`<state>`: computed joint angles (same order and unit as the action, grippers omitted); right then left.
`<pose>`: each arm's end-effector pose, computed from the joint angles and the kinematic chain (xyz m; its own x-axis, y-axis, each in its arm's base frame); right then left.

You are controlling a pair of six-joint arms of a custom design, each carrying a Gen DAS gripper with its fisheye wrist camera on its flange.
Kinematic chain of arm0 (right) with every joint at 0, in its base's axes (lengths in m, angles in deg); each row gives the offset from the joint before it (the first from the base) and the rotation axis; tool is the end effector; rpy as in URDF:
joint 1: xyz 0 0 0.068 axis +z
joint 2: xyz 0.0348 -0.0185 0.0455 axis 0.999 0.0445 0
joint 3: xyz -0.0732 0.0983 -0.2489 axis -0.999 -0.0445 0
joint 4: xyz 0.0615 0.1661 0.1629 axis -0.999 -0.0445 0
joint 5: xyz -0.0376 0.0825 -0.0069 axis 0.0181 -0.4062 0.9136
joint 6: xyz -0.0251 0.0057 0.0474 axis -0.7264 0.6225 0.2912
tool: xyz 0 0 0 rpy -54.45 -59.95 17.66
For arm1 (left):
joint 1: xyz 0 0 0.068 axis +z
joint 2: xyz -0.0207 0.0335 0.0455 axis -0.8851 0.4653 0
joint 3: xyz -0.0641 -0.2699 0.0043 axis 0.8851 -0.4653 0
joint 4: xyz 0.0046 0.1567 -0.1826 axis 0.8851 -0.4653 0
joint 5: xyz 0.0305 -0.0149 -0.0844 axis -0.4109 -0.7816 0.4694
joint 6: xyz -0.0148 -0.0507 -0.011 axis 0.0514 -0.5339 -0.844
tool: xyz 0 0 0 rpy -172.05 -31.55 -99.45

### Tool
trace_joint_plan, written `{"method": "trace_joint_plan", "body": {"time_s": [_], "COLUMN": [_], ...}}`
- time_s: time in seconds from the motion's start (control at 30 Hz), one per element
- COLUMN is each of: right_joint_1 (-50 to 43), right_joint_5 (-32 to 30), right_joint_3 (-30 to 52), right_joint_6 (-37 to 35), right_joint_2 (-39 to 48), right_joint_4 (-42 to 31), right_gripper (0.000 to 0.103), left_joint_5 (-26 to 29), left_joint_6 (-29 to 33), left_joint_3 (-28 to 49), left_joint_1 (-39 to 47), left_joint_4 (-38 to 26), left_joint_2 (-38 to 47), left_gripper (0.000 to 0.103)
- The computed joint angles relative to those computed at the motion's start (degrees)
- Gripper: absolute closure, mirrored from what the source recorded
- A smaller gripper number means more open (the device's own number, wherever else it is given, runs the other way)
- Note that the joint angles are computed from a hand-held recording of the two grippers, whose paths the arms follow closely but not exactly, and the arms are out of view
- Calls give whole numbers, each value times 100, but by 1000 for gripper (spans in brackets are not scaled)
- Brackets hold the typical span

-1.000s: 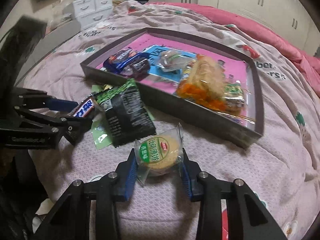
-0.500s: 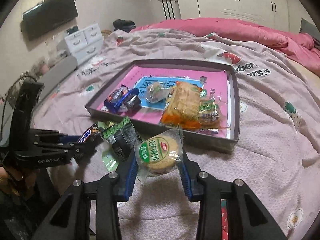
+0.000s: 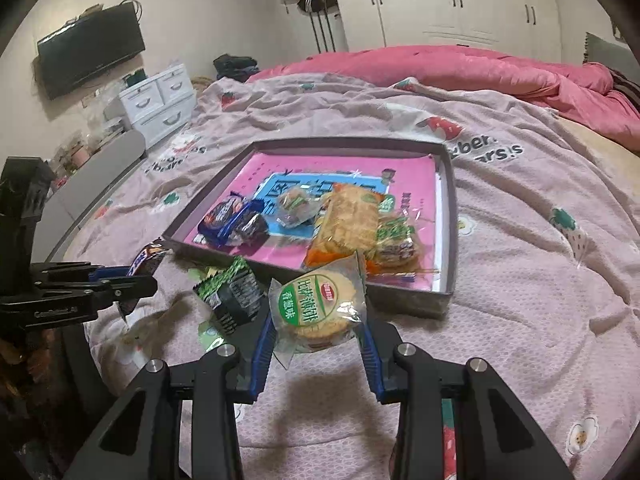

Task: Organize snacks
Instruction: 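Grasp the Snickers bar with the left gripper while the right grasps the round green-labelled cake, then carry the Snickers bar with the left gripper into the tray while the right carries the cake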

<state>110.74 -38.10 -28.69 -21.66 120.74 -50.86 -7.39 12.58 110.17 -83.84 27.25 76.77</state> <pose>0.1481 0.0597 0.1943 -0.7140 0.0770 -0.6959 -0.0738 0.9801 0.1842 0.2206 -0.0937 0.2093 -0.8099 0.2525 -0.5294 0.3961 0.9012 -0.1760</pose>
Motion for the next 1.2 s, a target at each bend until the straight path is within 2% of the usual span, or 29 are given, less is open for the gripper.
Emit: {"method": "trace_joint_plan", "body": {"time_s": [0.53,1.2], "right_joint_1": [-294,-1368], "right_joint_5": [166,-630], "right_joint_3": [91,186], "right_joint_6": [-31,-439], "right_joint_2": [-618,-443], "right_joint_4": [35,474], "right_gripper": [64,64], "left_joint_5": [-249,-608], "left_joint_6": [-313,-540], "left_joint_3": [623,1589], "left_joint_1": [-496,-1094], "left_joint_4": [-135,50], "left_joint_2": [-61,799], "left_gripper": [74,74]}}
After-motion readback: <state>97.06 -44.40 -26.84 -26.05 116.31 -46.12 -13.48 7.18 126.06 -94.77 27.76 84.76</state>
